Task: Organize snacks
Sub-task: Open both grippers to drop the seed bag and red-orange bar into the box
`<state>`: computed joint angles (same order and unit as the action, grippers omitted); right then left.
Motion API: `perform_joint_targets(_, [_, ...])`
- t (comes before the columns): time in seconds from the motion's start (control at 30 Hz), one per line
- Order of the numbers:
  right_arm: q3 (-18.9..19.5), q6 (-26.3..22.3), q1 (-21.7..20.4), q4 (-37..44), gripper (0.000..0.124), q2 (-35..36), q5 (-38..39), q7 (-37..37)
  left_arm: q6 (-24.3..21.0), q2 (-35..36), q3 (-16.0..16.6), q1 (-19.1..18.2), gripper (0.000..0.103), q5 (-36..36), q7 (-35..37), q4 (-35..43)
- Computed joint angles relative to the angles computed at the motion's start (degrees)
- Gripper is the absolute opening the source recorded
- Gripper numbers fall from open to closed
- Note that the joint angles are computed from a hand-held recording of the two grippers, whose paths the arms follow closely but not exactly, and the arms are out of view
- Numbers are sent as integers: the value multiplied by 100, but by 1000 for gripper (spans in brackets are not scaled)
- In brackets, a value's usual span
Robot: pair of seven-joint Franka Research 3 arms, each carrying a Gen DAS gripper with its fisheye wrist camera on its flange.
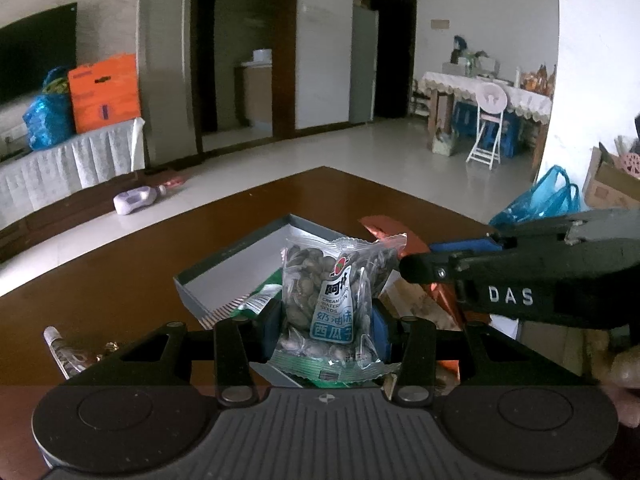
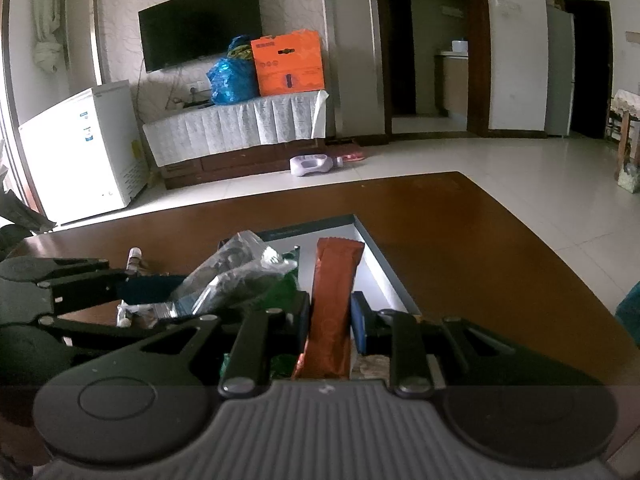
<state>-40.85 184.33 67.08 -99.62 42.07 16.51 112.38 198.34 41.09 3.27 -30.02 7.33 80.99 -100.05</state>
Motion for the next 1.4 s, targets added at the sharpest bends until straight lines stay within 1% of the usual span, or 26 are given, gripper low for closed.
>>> perform_joint_targets(0.1, [-102,-36,79,23,22,72,28,57,-100,67,-79,76,46,102,19,111])
perform_joint_targets(0.13, [-116,-57,82,51,22,97,23,77,-89,84,-24,4,46,78,14,110])
perform_joint_targets(0.27, [-132,-51,87,23,22,116,-24,122,-135,130,-28,-6,46,130,2,176])
perform_joint_targets(0.47, [-60,-148,2,107,22,133,-142,160,-152,159,-22,-26,46,180,-36,201])
perform_joint_targets(0.57, [-33,-171,-45,157,22,169,-220,234,-176,171,38,-95,46,164,-43,211])
perform_joint_targets(0.7, [142,-324,-228,258,22,164,-415,273,-224,218,59,-127,47,198,-61,260])
perform_joint_targets(0.93, [370,-555,-480,441,22,168,-891,533,-230,270,321,-393,49,65,-88,264])
perform_joint_targets(1.07, [541,-608,-655,488,22,148,-1168,659,-263,286,427,-504,50,44,-56,259])
perform_joint_targets(1.33, [606,-708,-756,587,22,196,-1625,972,-282,285,540,-642,53,-11,-38,238])
perform_joint_targets(1.4, [647,-732,-817,596,23,180,-1701,1040,-270,285,568,-669,56,-23,-29,227])
